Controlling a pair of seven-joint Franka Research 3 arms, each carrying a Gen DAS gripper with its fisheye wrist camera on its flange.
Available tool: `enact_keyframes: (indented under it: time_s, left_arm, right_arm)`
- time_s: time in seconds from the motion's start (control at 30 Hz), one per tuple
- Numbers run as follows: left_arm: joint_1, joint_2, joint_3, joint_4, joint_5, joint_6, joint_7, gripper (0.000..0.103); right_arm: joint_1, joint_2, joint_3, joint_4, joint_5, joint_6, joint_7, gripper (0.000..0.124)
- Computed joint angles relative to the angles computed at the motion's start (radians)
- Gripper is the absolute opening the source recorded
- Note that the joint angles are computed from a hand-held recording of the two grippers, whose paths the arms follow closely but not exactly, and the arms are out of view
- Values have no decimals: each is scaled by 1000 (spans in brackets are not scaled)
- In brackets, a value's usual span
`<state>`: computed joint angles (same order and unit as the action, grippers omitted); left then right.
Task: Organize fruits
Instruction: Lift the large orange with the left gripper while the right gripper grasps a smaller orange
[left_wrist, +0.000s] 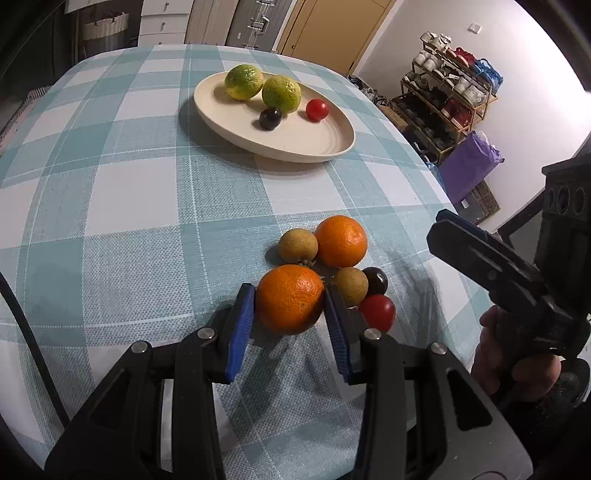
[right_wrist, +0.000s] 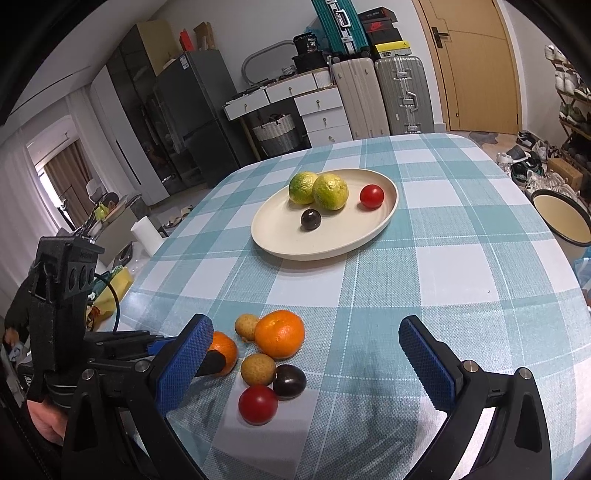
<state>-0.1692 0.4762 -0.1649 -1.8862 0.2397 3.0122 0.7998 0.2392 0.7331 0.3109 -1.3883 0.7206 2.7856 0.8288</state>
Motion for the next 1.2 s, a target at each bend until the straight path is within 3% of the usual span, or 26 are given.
enact_keyframes:
  time_s: [0.2, 0.67, 0.9, 1.07, 1.13, 1.2]
  left_arm:
    - [15, -17, -9, -28, -7, 24, 6, 35]
    - [75, -25, -53, -69, -50, 62, 40, 35]
    - [104, -19, -79, -66, -79, 64, 70, 35]
    - [110, -14, -86, -60, -89, 60, 86, 35]
    - [105, -14, -79, -56, -91, 54, 85, 35]
    - [93, -14, -64, -48, -88, 44, 79, 35]
  right_arm:
    - [12, 15, -18, 23, -22, -28, 45, 103]
    - [37, 105, -34, 163, -78, -181, 91, 102]
    - [63, 158, -57, 248, -128, -248, 115, 82]
    - [69, 182, -61, 283, -143, -276, 128, 62]
    - [69, 185, -62, 287, -147, -281, 132, 46]
    - [57, 188, -46, 287, -133, -293, 117, 42]
